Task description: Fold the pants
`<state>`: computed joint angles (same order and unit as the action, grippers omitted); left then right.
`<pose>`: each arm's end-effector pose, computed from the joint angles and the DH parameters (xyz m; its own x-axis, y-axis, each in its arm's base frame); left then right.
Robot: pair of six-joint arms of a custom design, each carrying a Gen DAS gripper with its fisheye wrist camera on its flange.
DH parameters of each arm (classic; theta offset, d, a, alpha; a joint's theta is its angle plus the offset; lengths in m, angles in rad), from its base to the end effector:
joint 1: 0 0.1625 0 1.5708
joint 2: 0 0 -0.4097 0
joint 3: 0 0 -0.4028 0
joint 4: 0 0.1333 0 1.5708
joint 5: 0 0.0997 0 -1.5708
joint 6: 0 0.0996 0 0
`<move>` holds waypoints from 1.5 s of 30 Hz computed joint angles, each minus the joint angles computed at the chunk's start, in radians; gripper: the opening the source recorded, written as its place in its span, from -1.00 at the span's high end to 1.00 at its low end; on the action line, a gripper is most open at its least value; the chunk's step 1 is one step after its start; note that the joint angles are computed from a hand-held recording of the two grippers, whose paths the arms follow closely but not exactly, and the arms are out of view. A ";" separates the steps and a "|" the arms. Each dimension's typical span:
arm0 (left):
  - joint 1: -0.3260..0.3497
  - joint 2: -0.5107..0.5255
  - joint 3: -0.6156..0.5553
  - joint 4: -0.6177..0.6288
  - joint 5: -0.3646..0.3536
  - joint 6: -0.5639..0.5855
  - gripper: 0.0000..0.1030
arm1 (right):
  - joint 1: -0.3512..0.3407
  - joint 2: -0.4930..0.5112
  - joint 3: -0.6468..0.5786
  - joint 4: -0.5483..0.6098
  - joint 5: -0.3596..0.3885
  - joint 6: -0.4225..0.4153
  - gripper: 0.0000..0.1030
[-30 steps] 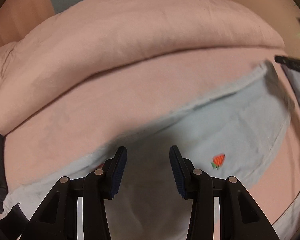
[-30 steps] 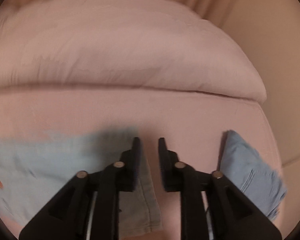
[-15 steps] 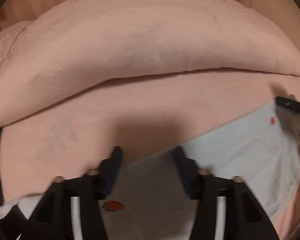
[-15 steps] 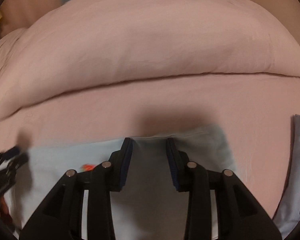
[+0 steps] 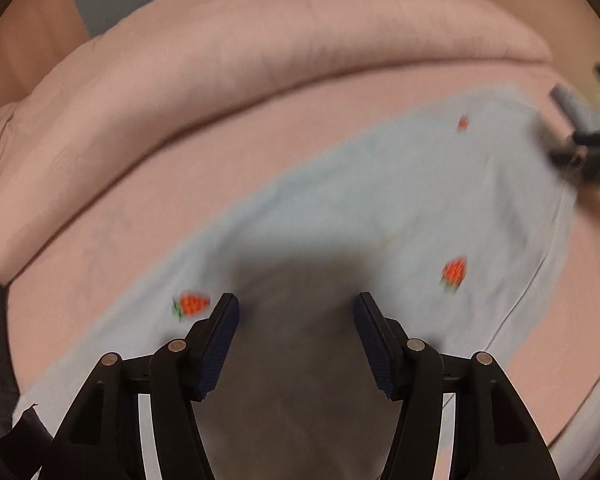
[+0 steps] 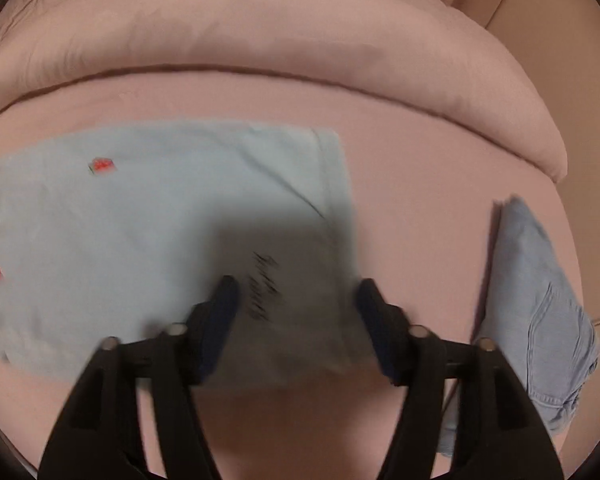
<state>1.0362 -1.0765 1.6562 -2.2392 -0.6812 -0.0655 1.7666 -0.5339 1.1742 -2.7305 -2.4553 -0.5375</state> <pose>-0.1429 -0.6548 0.2489 -0.6089 0.2050 -0.7663 0.4686 0.8724 -0.1390 0.2096 -0.7675 0.1250 -0.5116 -0.2183 0.8310 -0.5016 0.8612 -0.0825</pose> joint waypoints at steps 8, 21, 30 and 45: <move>-0.004 -0.237 0.135 0.009 0.056 -0.077 -0.34 | 0.022 -0.052 0.033 -0.017 -0.077 0.030 -0.49; 0.147 -0.393 0.032 0.161 0.141 0.024 -0.44 | 0.094 0.217 -0.280 0.026 0.081 -0.494 -0.62; 0.215 -0.362 0.009 0.204 -0.013 0.254 -0.44 | 0.078 0.382 -0.572 0.276 0.039 -0.512 -0.60; 0.204 -0.389 0.057 0.331 0.057 0.160 0.64 | 0.043 0.370 -0.681 0.612 0.108 -0.343 0.81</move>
